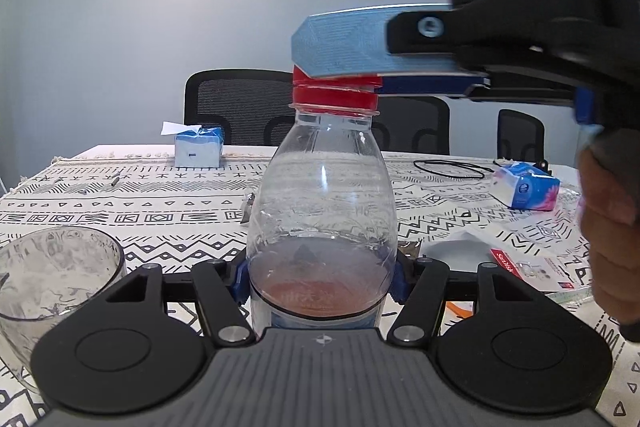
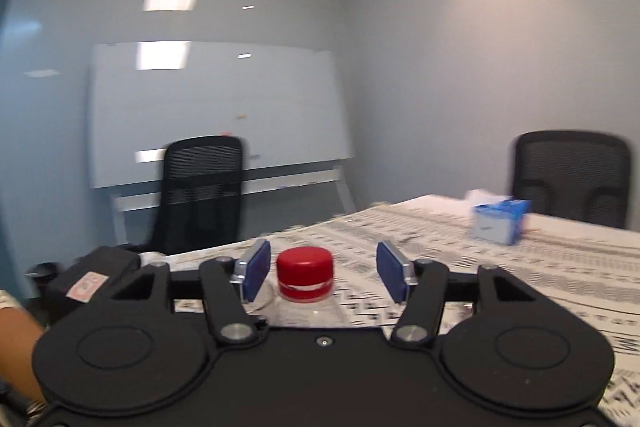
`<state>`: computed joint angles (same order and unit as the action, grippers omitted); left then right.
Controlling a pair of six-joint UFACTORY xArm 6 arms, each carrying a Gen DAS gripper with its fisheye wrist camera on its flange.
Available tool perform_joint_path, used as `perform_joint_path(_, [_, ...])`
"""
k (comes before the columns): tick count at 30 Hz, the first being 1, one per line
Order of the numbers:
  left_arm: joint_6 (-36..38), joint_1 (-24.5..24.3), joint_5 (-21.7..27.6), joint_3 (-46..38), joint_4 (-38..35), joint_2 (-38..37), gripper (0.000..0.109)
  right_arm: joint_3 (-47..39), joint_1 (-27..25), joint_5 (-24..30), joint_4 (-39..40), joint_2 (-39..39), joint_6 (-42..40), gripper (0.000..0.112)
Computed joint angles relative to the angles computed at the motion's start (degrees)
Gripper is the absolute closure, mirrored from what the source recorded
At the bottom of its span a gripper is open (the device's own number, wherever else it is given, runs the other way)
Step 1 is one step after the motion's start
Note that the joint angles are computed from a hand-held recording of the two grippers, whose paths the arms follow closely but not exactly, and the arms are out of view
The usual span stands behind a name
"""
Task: Unscrew bottle cap and pour
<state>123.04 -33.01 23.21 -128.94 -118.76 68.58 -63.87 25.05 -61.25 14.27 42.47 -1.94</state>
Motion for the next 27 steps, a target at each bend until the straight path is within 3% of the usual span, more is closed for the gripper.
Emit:
perform_joint_path(2, [-0.22,0.02,0.11,0.14,0.16,-0.08,0.049,-0.41,2.63,-2.01,5.20,1.03,-1.46,0.040])
perform_joint_path(12, [1.20,-0.11,-0.21,0.83,-1.31,-0.58,0.047,-1.64,6.23,-9.64,14.53,5.90,3.10,0.033])
perform_joint_path(21, [2.15,0.23,0.00,0.55,-1.47,-0.46,0.048,-3.83,4.90,-11.31,13.71,10.36,5.05,0.032])
perform_joint_path(27, [7.30,0.03,-0.68,1.19,-5.81,-1.01,0.039,-3.54,5.79,-11.43,15.28,9.38,2.71,0.030])
